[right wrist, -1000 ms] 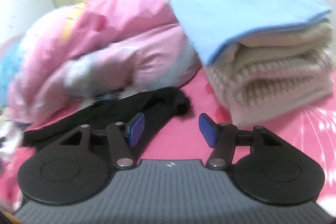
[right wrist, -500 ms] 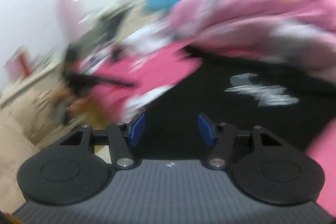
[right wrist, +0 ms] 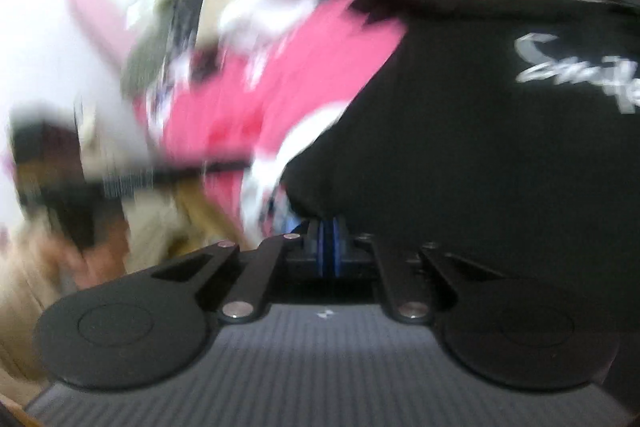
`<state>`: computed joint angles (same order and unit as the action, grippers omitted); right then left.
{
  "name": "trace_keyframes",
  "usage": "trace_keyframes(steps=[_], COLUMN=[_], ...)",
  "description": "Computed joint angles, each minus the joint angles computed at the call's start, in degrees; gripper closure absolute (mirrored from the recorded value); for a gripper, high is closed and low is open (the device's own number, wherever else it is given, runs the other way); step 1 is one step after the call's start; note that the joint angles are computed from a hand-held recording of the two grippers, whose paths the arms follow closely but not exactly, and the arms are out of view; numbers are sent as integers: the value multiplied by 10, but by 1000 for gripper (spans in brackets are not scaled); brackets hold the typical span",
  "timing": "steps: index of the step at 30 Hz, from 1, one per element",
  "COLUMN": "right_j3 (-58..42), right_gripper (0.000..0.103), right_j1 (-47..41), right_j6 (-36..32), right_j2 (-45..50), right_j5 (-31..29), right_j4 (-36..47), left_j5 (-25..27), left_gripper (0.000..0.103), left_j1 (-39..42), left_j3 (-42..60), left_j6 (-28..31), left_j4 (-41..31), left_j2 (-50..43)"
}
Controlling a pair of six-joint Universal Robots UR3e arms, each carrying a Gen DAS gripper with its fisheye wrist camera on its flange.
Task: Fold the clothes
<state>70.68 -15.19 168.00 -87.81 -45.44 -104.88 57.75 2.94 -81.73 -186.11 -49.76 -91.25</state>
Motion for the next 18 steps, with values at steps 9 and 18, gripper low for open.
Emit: trace_keyframes(steps=[9, 18], right_j3=[143, 193], right_gripper=[95, 77], right_j1=[-227, -205], right_j6=[141, -25], right_j2=[-9, -77], right_j5=[123, 82], right_j4=[-80, -198], left_j5=[-10, 25], left_gripper=[70, 69], left_j1=[-61, -109], left_j3=[106, 209], left_j6=[14, 22], left_j4=[-24, -49], left_j2=[-102, -185])
